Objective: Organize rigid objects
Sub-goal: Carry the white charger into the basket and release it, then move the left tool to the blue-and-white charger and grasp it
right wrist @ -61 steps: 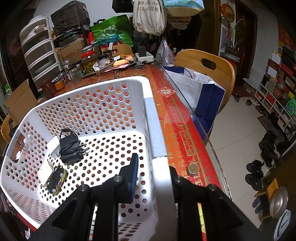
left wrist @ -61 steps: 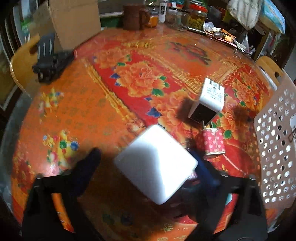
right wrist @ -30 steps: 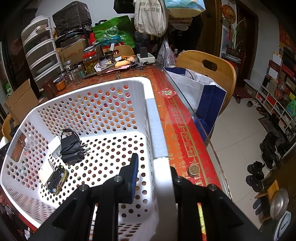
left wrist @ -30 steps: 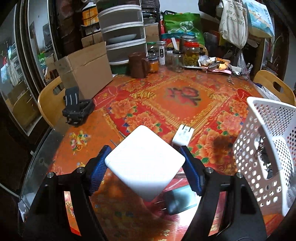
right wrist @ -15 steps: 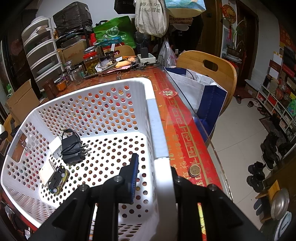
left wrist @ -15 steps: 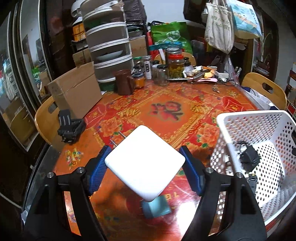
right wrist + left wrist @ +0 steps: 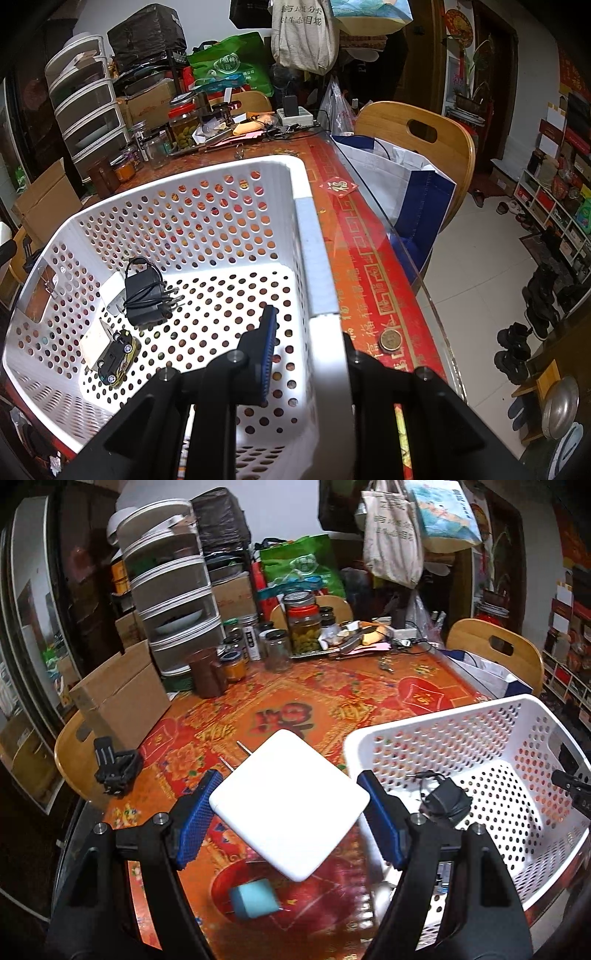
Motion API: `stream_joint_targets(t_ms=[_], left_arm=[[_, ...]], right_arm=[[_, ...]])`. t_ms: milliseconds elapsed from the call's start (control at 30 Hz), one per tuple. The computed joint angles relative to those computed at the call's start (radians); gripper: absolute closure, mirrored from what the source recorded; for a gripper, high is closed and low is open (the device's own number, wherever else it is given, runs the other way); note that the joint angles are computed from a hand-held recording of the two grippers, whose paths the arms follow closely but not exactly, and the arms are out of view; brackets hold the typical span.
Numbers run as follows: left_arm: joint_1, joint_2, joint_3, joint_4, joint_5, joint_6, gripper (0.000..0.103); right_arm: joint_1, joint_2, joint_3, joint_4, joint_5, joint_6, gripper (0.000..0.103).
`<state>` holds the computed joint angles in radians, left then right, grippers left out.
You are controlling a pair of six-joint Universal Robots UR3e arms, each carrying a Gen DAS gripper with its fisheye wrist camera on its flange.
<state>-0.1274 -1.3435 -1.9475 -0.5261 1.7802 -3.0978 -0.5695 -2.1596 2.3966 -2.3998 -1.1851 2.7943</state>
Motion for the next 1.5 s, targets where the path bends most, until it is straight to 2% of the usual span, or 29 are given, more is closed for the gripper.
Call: stream_joint_targets(t_ms=[267, 533, 767, 967, 1067, 1167, 1267, 1333, 1500], left_arm=[[-0.142, -0.105, 0.082, -0.011, 0.082, -0.037, 0.030], [-0.248, -0.259, 0.215, -0.114, 0.071, -0.063, 0.030], [-0.328, -0.463, 0.450, -0.343, 0.053, -0.055, 0.030], [-0.344, -0.537, 0.543, -0.436, 0.046, -0.065, 0.030], [-0.332, -0.522, 0.526, -0.429, 0.037, -0.057, 0.027], [-0.325, -0.497, 0.489, -0.380, 0.041, -0.051, 0.010], [-0.286, -0.419, 0.413, -0.333, -0.005, -0.037, 0.008], [-0.223, -0.283, 0.290, -0.265, -0.059, -0.019, 0.008], [0.011, 0.072, -0.005, -0.167, -0.067, 0.054, 0.000]], right_arm=[[-0.018, -0.010, 0.013, 0.004, 0.029, -0.016, 0.083], [-0.038, -0.022, 0.019, 0.019, 0.049, -0.039, 0.083], [-0.030, -0.009, 0.012, 0.012, 0.044, -0.036, 0.083], [-0.031, -0.009, 0.014, 0.010, 0.046, -0.037, 0.083], [-0.030, -0.009, 0.015, 0.009, 0.046, -0.037, 0.083], [-0.032, -0.013, 0.016, 0.011, 0.046, -0.038, 0.083], [-0.029, -0.011, 0.014, 0.012, 0.043, -0.036, 0.083], [-0.035, -0.017, 0.018, 0.016, 0.047, -0.041, 0.083], [-0.035, -0.016, 0.018, 0.017, 0.046, -0.043, 0.083]])
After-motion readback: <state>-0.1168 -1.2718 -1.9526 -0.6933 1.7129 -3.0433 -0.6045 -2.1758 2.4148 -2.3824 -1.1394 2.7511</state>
